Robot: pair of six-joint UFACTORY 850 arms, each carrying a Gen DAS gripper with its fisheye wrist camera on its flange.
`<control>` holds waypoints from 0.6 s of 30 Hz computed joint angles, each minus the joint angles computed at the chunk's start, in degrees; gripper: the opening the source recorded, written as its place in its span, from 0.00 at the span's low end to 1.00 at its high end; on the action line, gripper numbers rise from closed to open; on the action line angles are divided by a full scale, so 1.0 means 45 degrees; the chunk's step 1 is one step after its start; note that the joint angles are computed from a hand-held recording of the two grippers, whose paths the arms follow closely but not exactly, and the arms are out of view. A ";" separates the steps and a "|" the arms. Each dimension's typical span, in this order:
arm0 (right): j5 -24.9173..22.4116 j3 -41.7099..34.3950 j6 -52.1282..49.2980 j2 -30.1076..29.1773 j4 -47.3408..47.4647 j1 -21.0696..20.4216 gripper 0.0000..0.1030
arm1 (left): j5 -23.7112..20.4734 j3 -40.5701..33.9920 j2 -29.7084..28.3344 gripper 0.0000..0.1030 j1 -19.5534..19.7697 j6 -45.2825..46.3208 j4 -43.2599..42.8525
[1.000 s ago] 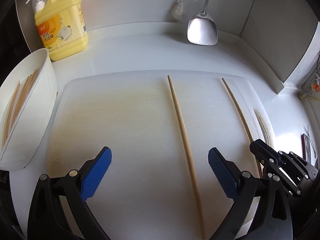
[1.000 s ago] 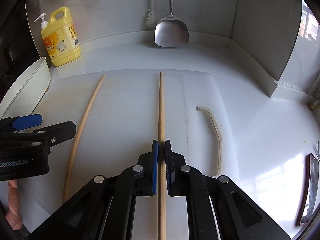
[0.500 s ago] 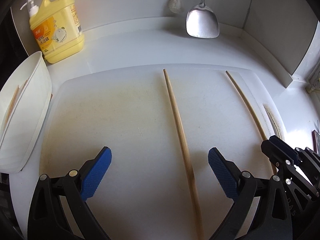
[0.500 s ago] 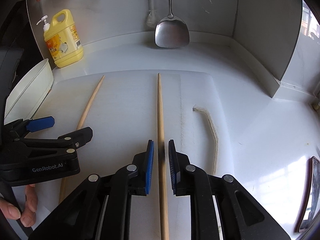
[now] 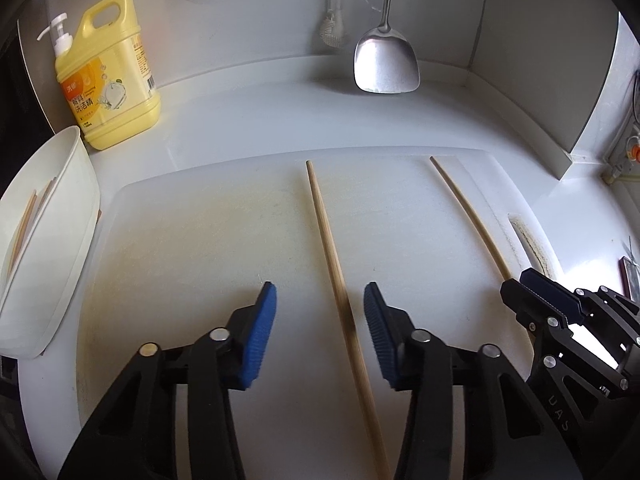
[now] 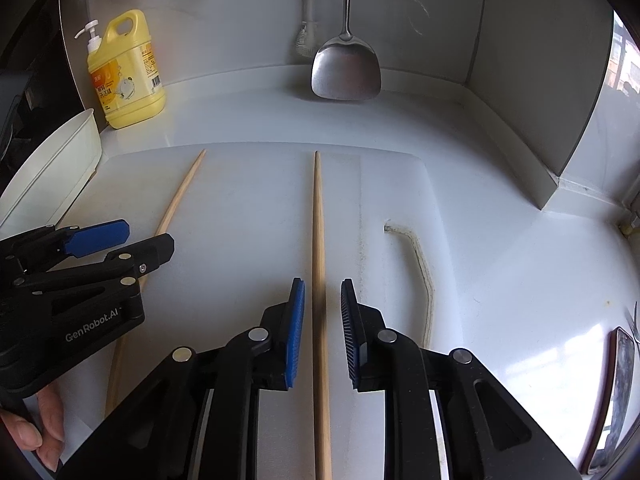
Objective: Organize utensils
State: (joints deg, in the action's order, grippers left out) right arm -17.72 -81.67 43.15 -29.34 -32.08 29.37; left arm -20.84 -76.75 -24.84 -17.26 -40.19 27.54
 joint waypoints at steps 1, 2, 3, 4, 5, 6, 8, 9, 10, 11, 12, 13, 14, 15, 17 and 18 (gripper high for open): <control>-0.0014 -0.0013 0.0035 -0.0009 -0.0044 0.0029 0.08 | 0.0057 0.0009 0.0015 0.22 0.0007 0.0262 -0.0205; -0.0064 -0.0041 0.0165 -0.0029 -0.0197 0.0073 0.07 | 0.0092 -0.0005 0.0012 0.19 0.0008 0.0610 -0.0462; -0.0097 -0.0045 0.0286 -0.0034 -0.0331 0.0091 0.07 | 0.0114 -0.0025 0.0004 0.11 0.0007 0.0960 -0.0704; -0.0094 -0.0055 0.0185 -0.0036 -0.0196 0.0088 0.07 | 0.0084 -0.0054 -0.0008 0.10 0.0000 0.1119 -0.0783; -0.0116 -0.0089 0.0011 -0.0047 0.0056 0.0067 0.07 | 0.0078 -0.0075 -0.0014 0.08 0.0027 0.1427 -0.1063; -0.0120 -0.0139 -0.0360 -0.0060 0.0585 0.0017 0.06 | 0.0068 -0.0110 -0.0026 0.07 0.0065 0.1832 -0.1498; -0.0040 -0.0152 -0.1327 -0.0016 0.2028 -0.0109 0.06 | -0.0037 -0.0145 -0.0013 0.07 0.0163 0.2630 -0.2293; 0.0013 -0.0157 -0.1971 0.0006 0.2977 -0.0187 0.06 | -0.0116 -0.0154 0.0011 0.07 0.0184 0.3080 -0.2755; 0.0088 -0.0106 -0.2439 0.0061 0.3745 -0.0248 0.06 | -0.0231 -0.0172 0.0031 0.07 0.0238 0.3566 -0.3235; 0.0138 -0.0048 -0.2630 0.0123 0.4185 -0.0270 0.06 | -0.0359 -0.0181 0.0059 0.07 0.0302 0.4042 -0.3730; 0.0142 0.0000 -0.2676 0.0184 0.4406 -0.0258 0.06 | -0.0491 -0.0155 0.0116 0.07 0.0390 0.4580 -0.4334; 0.0140 0.0045 -0.2716 0.0249 0.4565 -0.0234 0.06 | -0.0596 -0.0087 0.0207 0.07 0.0484 0.5031 -0.4860; 0.0148 0.0084 -0.2692 0.0321 0.4639 -0.0196 0.06 | -0.0674 -0.0010 0.0313 0.07 0.0571 0.5347 -0.5216; 0.0142 0.0114 -0.2650 0.0401 0.4689 -0.0139 0.06 | -0.0689 0.0124 0.0477 0.07 0.0647 0.5547 -0.5414; 0.0061 0.0044 -0.2645 0.0503 0.4733 -0.0019 0.06 | -0.0653 0.0371 0.0844 0.07 0.0836 0.6006 -0.5808; 0.0022 -0.0030 -0.2629 0.0537 0.4741 0.0054 0.06 | -0.0645 0.0475 0.1039 0.07 0.0947 0.6222 -0.5987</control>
